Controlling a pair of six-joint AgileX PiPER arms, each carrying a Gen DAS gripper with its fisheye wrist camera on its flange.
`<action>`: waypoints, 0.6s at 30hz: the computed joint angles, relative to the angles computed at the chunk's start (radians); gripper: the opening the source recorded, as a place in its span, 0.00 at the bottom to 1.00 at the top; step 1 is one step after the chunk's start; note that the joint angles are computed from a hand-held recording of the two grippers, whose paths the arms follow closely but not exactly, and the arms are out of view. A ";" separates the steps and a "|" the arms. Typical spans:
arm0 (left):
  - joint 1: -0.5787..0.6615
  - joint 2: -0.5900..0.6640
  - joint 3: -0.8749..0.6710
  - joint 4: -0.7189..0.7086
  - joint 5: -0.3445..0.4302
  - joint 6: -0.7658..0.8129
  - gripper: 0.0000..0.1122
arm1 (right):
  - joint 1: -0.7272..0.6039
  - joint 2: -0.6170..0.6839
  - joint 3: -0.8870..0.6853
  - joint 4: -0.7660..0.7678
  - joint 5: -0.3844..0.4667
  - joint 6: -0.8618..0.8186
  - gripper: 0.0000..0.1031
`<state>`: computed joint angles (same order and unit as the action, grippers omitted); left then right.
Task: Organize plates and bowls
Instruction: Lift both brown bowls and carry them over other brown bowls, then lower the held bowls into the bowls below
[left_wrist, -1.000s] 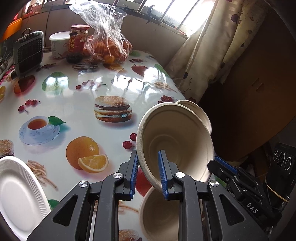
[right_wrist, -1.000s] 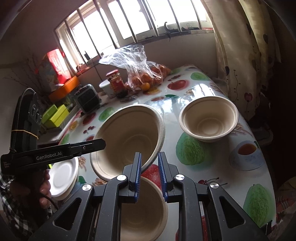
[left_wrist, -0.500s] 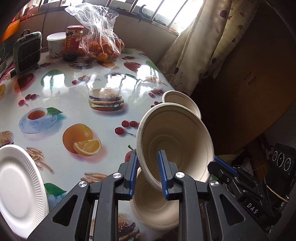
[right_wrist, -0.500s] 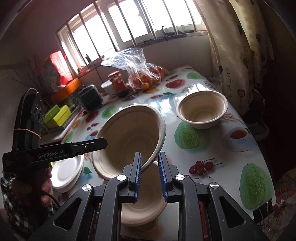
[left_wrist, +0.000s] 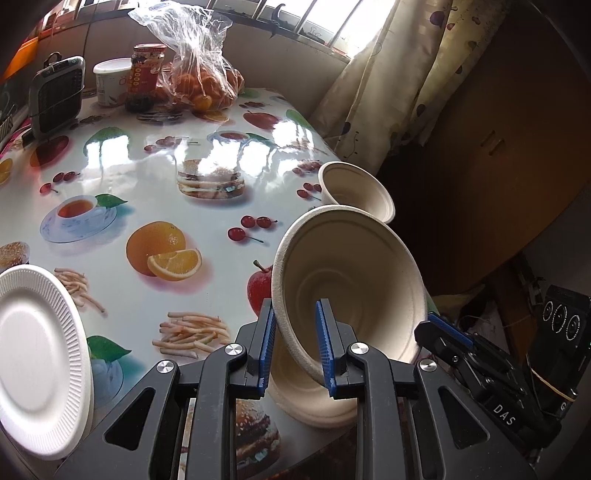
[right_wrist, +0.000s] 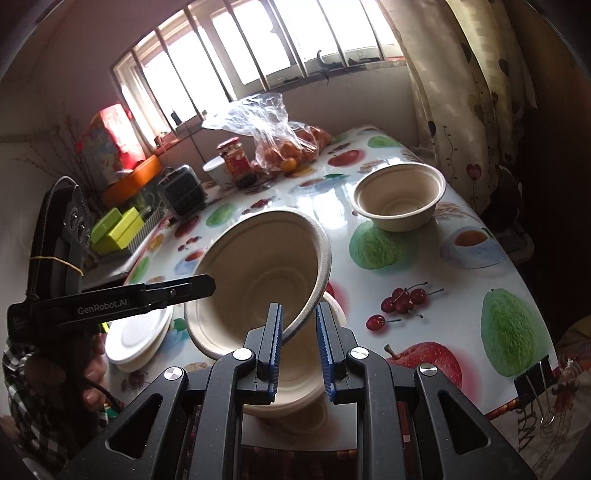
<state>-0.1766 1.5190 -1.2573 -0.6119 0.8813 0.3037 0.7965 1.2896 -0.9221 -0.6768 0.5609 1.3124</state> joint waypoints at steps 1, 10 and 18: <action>0.000 -0.004 0.007 -0.001 0.000 0.003 0.20 | 0.005 -0.004 0.008 -0.009 0.001 0.017 0.19; -0.016 -0.023 0.052 0.017 -0.007 0.004 0.20 | 0.050 -0.020 0.057 -0.055 0.013 0.123 0.19; -0.025 -0.028 0.076 0.025 -0.007 0.000 0.20 | 0.079 -0.030 0.083 -0.085 0.028 0.184 0.19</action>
